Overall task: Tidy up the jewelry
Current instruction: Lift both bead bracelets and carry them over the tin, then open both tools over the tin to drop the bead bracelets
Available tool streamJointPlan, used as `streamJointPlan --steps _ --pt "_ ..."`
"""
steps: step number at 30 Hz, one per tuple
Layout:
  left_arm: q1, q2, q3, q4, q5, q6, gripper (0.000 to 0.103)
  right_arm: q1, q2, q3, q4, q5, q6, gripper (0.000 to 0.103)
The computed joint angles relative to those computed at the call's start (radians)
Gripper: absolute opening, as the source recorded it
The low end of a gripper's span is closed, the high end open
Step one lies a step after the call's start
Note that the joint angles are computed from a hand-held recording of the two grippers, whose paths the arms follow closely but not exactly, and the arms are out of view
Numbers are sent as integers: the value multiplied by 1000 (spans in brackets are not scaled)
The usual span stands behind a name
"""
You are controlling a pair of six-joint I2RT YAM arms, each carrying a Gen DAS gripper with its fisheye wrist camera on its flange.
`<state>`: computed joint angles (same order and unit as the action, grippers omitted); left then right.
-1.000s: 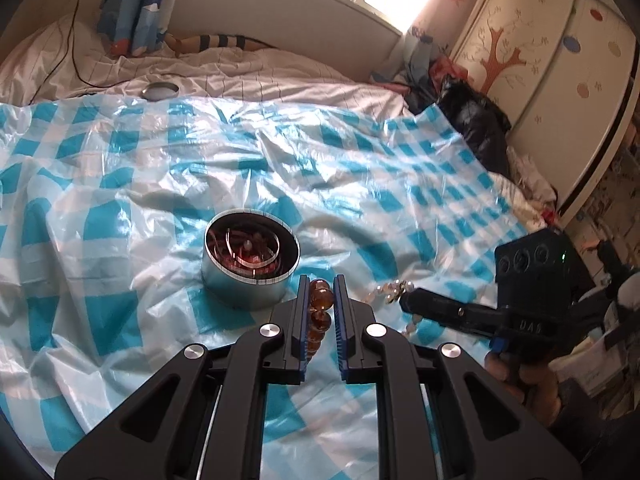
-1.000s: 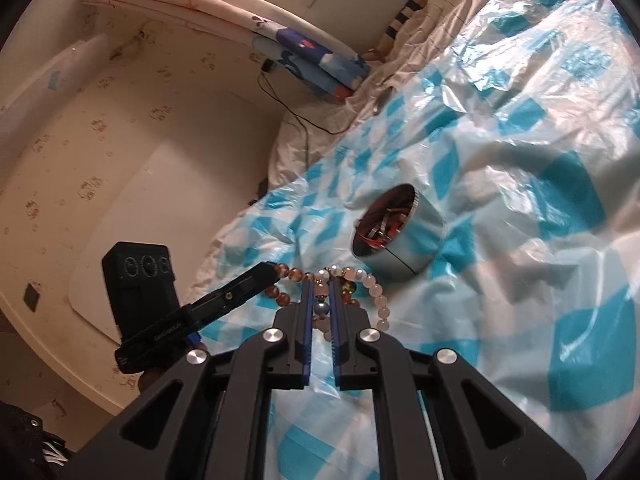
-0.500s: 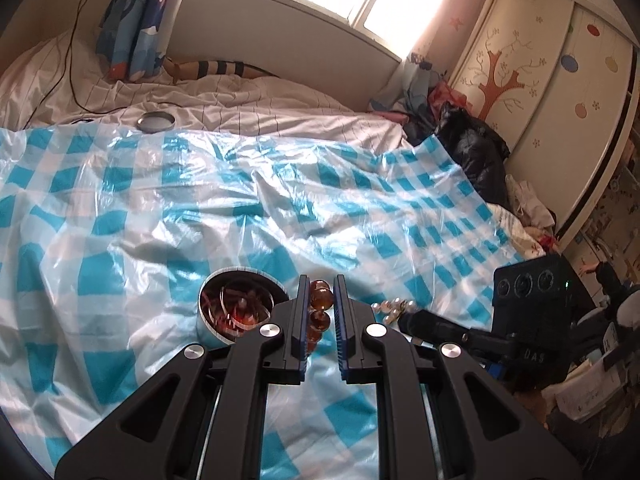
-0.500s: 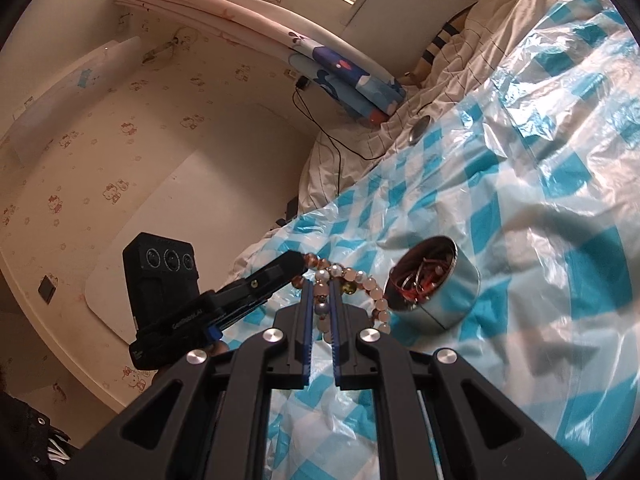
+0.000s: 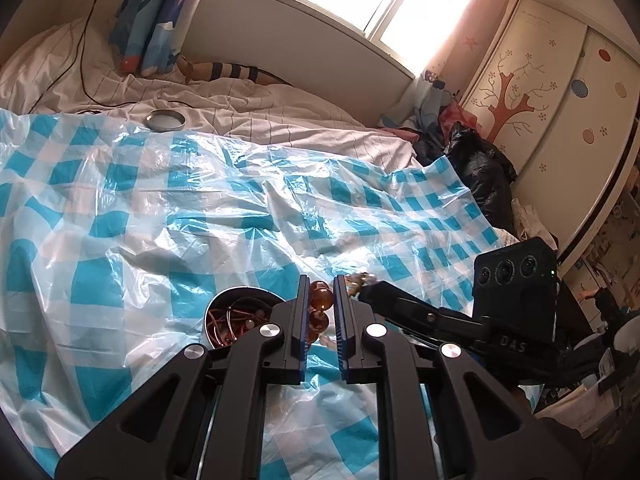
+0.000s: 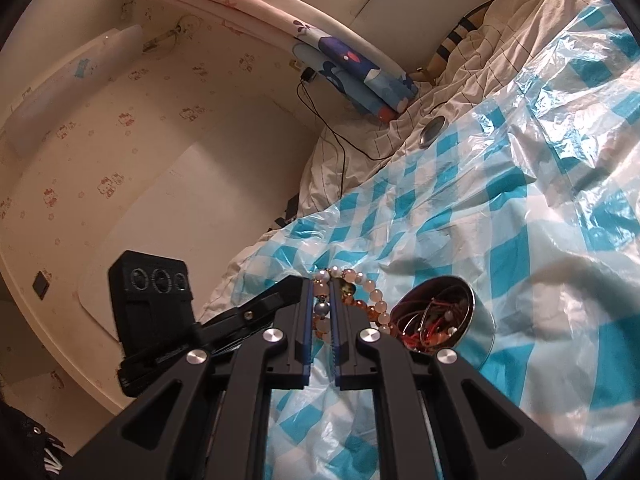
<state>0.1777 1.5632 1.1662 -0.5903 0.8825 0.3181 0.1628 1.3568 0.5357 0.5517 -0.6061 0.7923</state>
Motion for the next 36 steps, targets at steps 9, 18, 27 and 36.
streamJointPlan --steps 9,18,27,36 --pt "-25 21 -10 42 -19 -34 10 7 9 23 -65 47 -46 9" --pt "-59 61 -33 90 -48 -61 10 47 36 79 -193 157 -156 9" --pt "-83 104 -49 129 -96 -71 10 60 74 105 -226 213 -195 9" --pt "-72 160 -1 132 -279 -118 12 117 206 224 -368 264 -260 34"
